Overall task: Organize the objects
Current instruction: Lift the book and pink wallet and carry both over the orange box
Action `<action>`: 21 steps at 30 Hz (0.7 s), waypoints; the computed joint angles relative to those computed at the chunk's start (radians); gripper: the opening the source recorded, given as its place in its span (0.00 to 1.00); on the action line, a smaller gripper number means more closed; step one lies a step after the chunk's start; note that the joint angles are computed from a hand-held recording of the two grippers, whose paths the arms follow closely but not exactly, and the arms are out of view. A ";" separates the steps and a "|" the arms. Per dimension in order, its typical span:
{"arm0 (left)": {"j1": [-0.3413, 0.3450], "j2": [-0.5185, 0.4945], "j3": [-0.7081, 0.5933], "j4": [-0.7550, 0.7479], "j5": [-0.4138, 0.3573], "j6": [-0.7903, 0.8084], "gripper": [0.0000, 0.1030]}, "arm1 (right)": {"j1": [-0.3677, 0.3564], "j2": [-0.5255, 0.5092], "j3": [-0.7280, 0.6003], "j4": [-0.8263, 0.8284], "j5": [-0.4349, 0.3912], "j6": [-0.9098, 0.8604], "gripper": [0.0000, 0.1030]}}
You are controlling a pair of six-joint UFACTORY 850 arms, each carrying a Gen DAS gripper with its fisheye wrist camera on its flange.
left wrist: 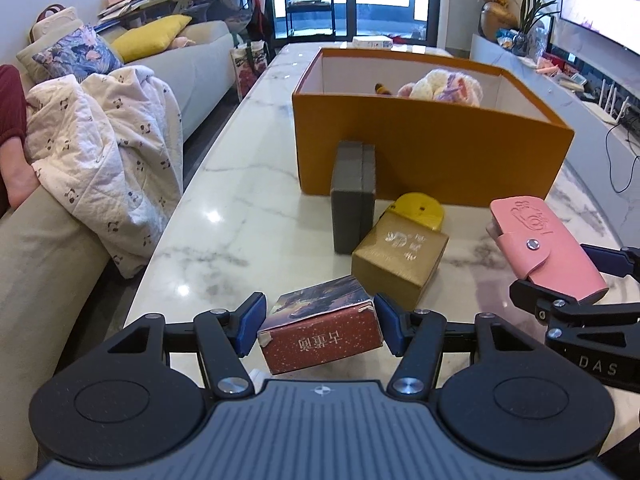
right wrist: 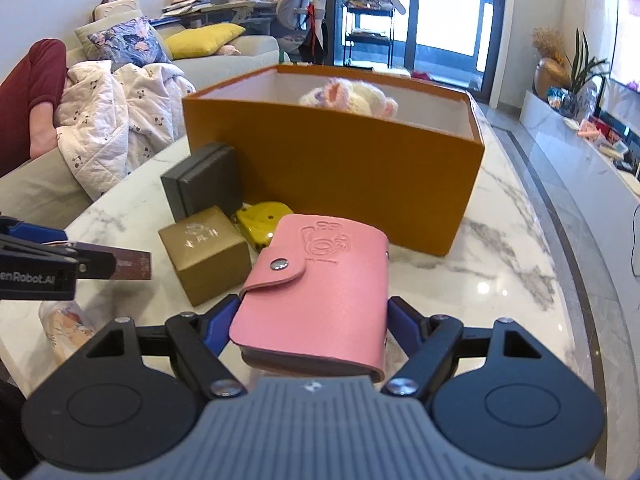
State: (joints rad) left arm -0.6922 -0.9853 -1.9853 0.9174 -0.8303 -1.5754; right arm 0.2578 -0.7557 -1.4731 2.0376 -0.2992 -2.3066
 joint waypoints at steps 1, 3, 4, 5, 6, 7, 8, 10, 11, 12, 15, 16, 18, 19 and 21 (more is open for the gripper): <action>0.000 0.002 0.002 0.008 0.003 -0.007 0.67 | 0.001 0.006 0.007 0.026 -0.006 -0.029 0.77; 0.000 0.008 0.008 0.029 0.010 -0.024 0.67 | 0.002 0.019 0.018 0.075 -0.020 -0.083 0.77; 0.000 0.010 0.010 0.038 0.013 -0.030 0.67 | 0.002 0.024 0.024 0.097 -0.027 -0.108 0.77; 0.000 0.012 0.011 0.049 0.014 -0.038 0.67 | 0.002 0.029 0.027 0.113 -0.033 -0.124 0.77; 0.000 0.013 0.011 0.059 0.014 -0.044 0.67 | 0.002 0.034 0.029 0.124 -0.040 -0.134 0.77; -0.001 0.013 0.010 0.068 0.014 -0.048 0.67 | 0.001 0.039 0.032 0.130 -0.047 -0.140 0.77; -0.001 0.014 0.009 0.078 0.016 -0.053 0.67 | 0.000 0.043 0.035 0.142 -0.056 -0.150 0.77; 0.000 0.015 0.008 0.098 0.023 -0.063 0.67 | 0.001 0.051 0.037 0.168 -0.067 -0.176 0.77; 0.001 0.016 0.009 0.109 0.026 -0.070 0.67 | 0.002 0.055 0.039 0.183 -0.072 -0.191 0.77; 0.001 0.017 0.010 0.119 0.026 -0.077 0.67 | 0.002 0.057 0.039 0.195 -0.077 -0.203 0.77; 0.002 0.023 0.017 0.166 0.028 -0.112 0.66 | 0.002 0.063 0.036 0.214 -0.092 -0.224 0.77; 0.003 0.024 0.013 0.172 0.025 -0.120 0.66 | 0.001 0.063 0.032 0.214 -0.097 -0.223 0.77; 0.009 0.030 0.011 0.194 0.031 -0.141 0.65 | -0.002 0.064 0.025 0.216 -0.104 -0.223 0.77; 0.011 0.031 0.006 0.208 0.031 -0.156 0.65 | -0.003 0.066 0.021 0.225 -0.108 -0.228 0.77; 0.015 0.023 -0.023 0.228 0.020 -0.157 0.65 | -0.006 0.065 0.009 0.235 -0.115 -0.228 0.77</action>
State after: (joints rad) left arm -0.6772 -0.9627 -2.0078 1.1452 -0.8105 -1.7323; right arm 0.2514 -0.6909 -1.4644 2.2730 -0.4137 -2.5343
